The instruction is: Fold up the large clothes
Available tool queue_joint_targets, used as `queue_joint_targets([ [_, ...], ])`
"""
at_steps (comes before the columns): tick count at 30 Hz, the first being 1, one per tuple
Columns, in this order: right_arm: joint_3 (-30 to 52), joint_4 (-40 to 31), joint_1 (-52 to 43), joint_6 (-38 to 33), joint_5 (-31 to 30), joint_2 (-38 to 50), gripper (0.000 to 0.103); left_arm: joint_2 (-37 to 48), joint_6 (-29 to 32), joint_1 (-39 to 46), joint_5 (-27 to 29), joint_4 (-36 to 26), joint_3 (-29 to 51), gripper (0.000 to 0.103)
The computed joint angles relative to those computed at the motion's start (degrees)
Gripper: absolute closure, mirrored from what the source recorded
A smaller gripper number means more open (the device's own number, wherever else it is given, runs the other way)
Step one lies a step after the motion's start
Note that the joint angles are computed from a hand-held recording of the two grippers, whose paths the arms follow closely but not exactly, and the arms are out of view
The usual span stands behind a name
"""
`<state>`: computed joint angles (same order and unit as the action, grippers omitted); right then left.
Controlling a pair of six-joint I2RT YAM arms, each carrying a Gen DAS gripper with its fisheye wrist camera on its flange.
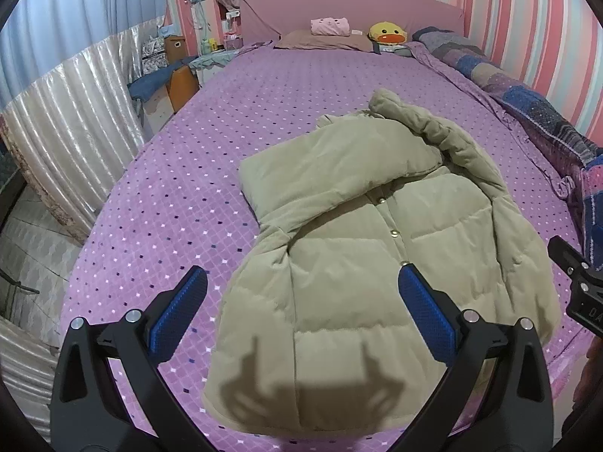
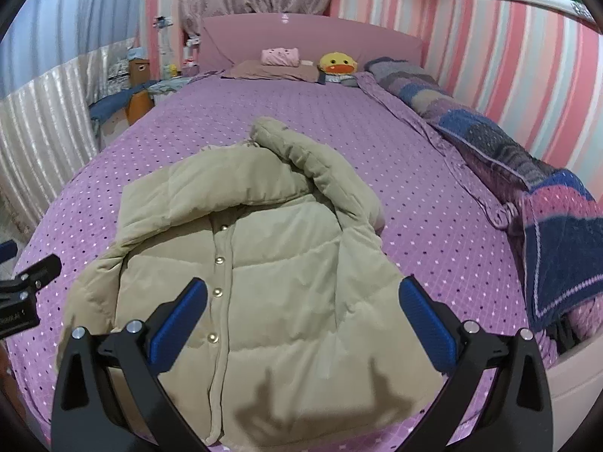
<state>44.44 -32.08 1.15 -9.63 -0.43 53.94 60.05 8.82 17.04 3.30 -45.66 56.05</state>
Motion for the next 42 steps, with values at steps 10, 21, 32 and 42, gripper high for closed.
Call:
queue_joint_targets([
  [10,2.1,4.2,3.0,-2.9,1.4,2.8,0.002,3.7,1.1,1.7,0.5,3.2,0.6,0.003],
  [21,6.2,7.9,0.3,-3.3,-5.1,16.9,0.002,14.9,0.3,1.0,1.0,10.6,1.4,0.003],
  [32,15.4,16.1,0.3,-7.1,0.9,36.7,0.002,30.5,-0.2,-7.9,-5.7,21.6,4.7,0.003],
  [42,34.7,17.6,1.2,-10.9,10.4,58.1,0.022,51.6,-2.1,-12.4,-14.2,26.8,17.7,0.028],
])
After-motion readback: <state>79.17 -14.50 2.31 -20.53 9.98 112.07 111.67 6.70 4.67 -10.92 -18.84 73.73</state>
